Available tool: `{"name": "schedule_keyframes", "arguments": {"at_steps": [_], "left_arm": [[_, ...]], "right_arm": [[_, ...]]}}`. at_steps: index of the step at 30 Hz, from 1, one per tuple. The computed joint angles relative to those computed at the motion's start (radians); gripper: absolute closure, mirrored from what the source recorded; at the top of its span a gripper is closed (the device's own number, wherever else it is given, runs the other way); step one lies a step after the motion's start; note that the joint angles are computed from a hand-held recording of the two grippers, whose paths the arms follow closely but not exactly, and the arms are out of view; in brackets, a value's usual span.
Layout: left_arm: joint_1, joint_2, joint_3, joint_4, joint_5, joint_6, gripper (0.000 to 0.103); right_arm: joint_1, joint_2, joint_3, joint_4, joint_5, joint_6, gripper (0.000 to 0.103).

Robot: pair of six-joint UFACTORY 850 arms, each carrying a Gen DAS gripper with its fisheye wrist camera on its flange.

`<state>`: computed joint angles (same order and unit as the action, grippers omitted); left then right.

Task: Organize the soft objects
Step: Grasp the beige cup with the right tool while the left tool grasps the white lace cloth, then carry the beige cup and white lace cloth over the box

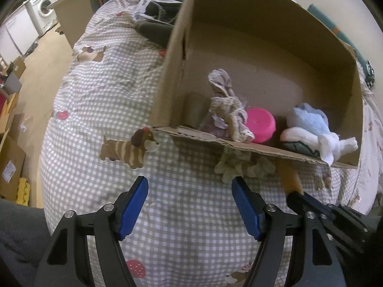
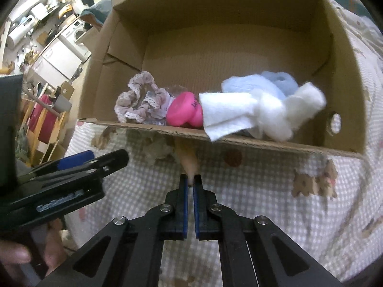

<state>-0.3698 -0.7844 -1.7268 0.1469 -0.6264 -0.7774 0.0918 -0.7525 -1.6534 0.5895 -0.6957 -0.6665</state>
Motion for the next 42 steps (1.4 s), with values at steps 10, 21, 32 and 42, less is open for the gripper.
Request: {"name": "schedule_keyframes", "arguments": {"at_steps": [10,21,32,42], "left_arm": [[-0.012,-0.047,-0.058,-0.133,0.047,0.176,0.034],[-0.011,-0.159,-0.188,-0.18,0.002,0.249,0.081],[-0.022,-0.057,-0.056,-0.134,0.081,0.221,0.093],[-0.059,0.049,0.063,0.051,0.03,0.023,0.093]], "right_arm": [[-0.043,0.044,0.053,0.055,-0.008,0.015,0.097],[-0.045,0.029,0.046,0.031,0.011,0.069,0.097],[-0.03,0.024,0.043,0.005,0.027,0.073,0.097],[-0.021,0.035,0.06,0.026,0.0,0.035,0.097]]}}
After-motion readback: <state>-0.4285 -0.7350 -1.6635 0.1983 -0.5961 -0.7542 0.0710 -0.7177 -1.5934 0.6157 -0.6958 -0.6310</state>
